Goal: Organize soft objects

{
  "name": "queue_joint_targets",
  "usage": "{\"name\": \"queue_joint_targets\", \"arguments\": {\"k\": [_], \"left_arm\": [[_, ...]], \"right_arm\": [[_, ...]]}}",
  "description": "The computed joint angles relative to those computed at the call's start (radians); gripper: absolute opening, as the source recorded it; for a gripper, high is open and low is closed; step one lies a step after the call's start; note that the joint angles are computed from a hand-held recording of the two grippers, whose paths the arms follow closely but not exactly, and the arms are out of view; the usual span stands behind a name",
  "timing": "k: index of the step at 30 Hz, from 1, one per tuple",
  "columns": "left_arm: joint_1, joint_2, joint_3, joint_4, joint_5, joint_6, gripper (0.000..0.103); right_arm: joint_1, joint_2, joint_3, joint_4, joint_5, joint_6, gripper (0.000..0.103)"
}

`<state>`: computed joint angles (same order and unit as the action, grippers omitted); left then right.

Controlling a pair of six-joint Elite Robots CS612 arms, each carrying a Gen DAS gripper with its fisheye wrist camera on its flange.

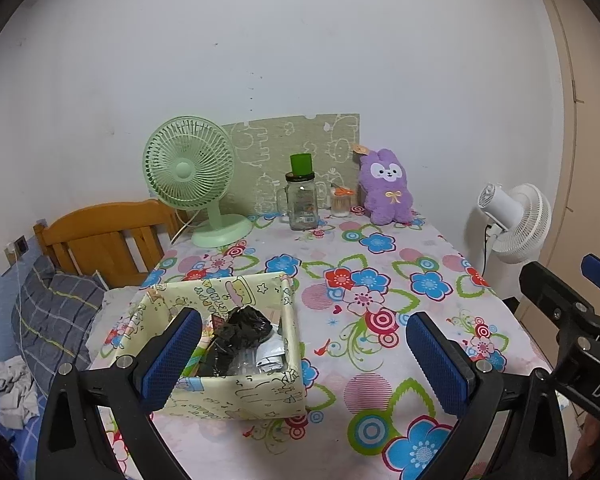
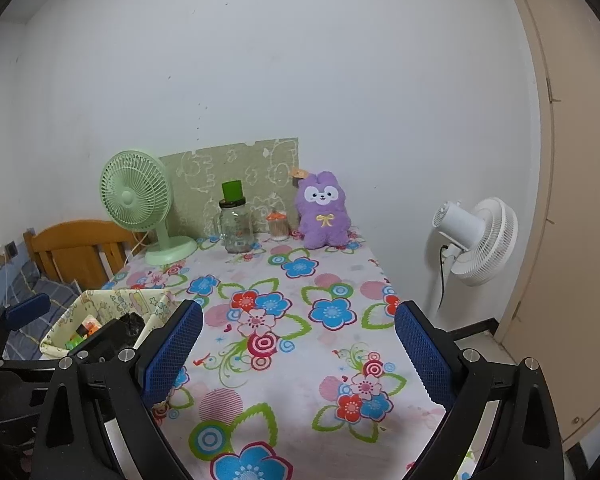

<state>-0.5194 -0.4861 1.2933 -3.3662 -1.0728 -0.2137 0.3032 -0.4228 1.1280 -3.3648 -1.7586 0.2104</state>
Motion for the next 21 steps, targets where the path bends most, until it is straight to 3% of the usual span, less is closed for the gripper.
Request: {"name": "queue_joint_targets", "arguments": {"k": [21], "left_arm": [[0.001, -0.016, 0.031, -0.043, 0.011, -0.017, 0.103]], "right_arm": [[0.006, -0.004, 0.006, -0.014, -0.001, -0.015, 0.098]]}}
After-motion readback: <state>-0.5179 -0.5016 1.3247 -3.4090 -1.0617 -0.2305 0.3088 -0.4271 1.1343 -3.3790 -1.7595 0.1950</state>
